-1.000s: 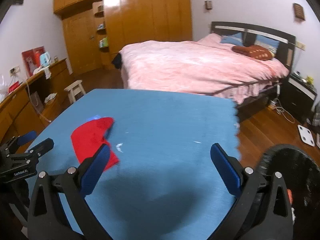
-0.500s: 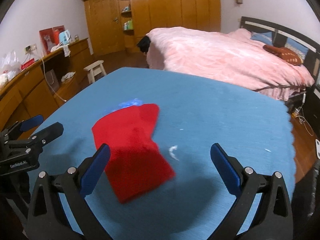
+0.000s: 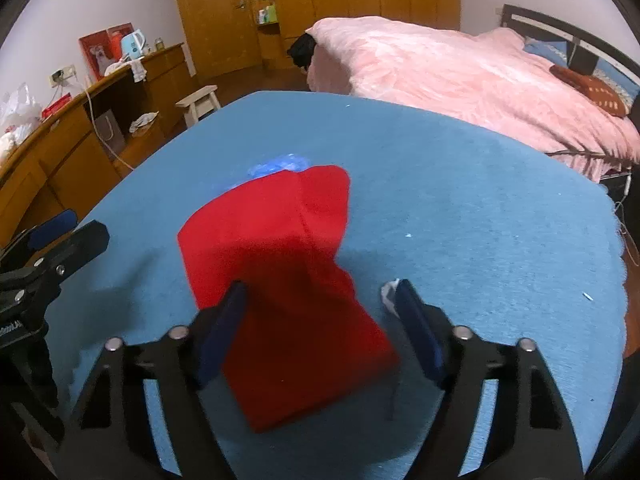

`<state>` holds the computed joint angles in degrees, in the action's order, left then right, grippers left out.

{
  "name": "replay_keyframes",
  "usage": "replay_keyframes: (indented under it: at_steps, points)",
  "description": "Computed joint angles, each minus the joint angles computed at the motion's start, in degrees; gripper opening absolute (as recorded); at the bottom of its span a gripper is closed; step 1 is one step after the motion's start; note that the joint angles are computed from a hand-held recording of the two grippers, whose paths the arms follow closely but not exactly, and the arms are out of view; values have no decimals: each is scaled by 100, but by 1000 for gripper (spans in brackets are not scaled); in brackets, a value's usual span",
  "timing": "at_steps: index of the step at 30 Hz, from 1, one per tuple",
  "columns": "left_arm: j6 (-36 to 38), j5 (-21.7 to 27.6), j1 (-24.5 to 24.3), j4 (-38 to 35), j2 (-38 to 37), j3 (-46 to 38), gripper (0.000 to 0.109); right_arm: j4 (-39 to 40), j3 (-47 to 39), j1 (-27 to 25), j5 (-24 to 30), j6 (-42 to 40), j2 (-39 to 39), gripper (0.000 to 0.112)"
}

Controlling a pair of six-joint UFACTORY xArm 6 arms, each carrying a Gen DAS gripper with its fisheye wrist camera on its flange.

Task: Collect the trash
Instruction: 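Close the right tool on the red cloth and lift it, then grasp the blue plastic bag with the left tool while the right tool holds the red cloth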

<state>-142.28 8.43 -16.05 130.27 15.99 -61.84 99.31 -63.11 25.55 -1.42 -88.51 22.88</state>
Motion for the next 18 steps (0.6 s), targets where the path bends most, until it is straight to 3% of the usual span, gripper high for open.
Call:
replay_keyframes:
  at_steps: [1,6,9,18]
  points:
    - [20,-13,3,-12,18,-21,97,-206,42,4,65,188,-8,57]
    - [158,-6,-2,-144,38,-31,97,-526,200,-14,382,383,-120,16]
    - [293,17,-22,-253,52,-29,97,-278,261,-62,530,76,-220,7]
    - [394,75,-131,-344,40,-30,97,725,591,-247,737,-978,-734,6]
